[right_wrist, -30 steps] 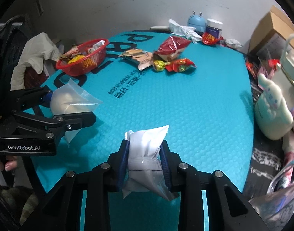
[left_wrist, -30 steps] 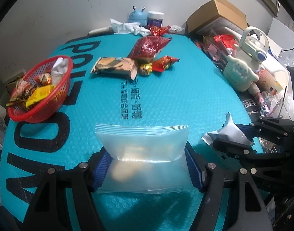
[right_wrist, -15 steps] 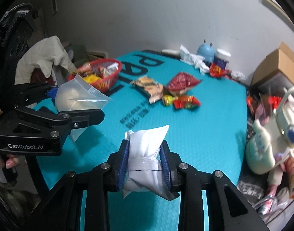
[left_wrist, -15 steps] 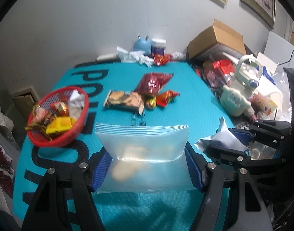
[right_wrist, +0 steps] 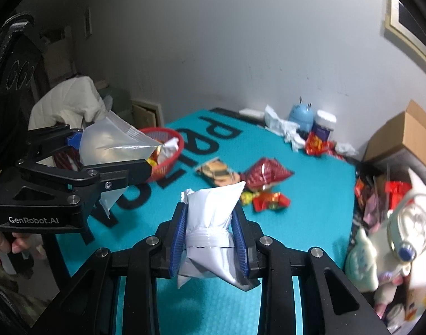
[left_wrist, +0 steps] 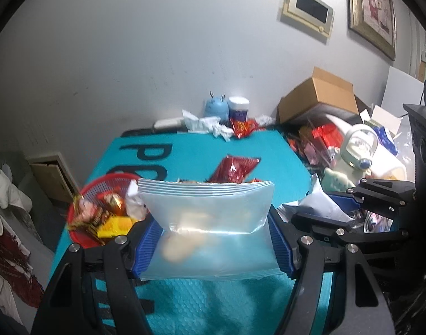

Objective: Organize snacks
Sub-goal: 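Lift both held packets and carry them over the red basket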

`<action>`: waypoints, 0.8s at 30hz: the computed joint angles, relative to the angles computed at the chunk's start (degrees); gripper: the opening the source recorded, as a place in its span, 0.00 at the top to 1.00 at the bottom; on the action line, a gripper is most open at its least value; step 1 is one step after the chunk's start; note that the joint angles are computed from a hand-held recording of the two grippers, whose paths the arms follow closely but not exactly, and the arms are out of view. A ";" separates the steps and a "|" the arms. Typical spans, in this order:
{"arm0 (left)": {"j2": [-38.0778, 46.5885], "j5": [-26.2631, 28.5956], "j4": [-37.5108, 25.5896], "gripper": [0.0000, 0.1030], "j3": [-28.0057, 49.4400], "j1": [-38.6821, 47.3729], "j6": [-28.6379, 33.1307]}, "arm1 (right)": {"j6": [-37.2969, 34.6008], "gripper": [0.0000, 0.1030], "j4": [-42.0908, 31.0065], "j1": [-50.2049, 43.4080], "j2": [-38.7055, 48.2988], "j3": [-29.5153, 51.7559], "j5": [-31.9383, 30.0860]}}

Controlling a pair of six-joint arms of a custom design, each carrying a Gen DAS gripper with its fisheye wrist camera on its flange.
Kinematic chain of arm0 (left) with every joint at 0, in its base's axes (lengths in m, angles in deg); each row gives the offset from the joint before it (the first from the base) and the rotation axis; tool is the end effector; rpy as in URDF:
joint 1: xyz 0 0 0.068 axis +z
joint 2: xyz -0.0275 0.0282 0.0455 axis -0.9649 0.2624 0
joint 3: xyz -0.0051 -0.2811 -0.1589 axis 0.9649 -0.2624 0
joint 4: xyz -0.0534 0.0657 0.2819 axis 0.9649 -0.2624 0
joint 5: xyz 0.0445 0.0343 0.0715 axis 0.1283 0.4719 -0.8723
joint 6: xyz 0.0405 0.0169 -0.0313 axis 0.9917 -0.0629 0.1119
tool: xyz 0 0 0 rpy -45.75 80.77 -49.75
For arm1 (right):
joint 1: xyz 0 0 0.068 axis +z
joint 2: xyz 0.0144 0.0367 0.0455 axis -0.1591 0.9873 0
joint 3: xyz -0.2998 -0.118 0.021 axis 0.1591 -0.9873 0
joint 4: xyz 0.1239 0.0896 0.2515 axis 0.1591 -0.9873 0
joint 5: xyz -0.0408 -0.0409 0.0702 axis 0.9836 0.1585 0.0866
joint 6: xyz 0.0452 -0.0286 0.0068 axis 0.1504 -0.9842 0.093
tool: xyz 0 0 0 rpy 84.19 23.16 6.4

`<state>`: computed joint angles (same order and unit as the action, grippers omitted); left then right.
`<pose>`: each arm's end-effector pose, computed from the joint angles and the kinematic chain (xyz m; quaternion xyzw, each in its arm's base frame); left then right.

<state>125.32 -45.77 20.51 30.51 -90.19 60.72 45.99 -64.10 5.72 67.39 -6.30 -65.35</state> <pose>0.3794 -0.1236 0.2810 0.4066 0.7986 -0.2137 0.3888 0.2708 0.0597 0.2786 0.0896 0.9015 -0.0366 0.4218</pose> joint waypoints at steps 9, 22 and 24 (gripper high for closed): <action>1.51 1.45 -0.26 0.32 5.50 1.94 -1.00 | -3.13 0.70 1.92 -1.98 3.15 5.19 -1.09; 7.20 1.01 -0.71 0.32 14.98 5.84 -3.78 | -7.56 0.70 6.35 -3.70 13.81 15.31 -5.52; 8.35 0.49 -0.46 0.32 16.53 6.32 -4.42 | -8.32 0.70 6.86 -3.93 15.81 17.26 -6.40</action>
<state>133.67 -45.28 20.06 47.04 -83.87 56.29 37.66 -57.25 1.79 83.20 10.95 -71.75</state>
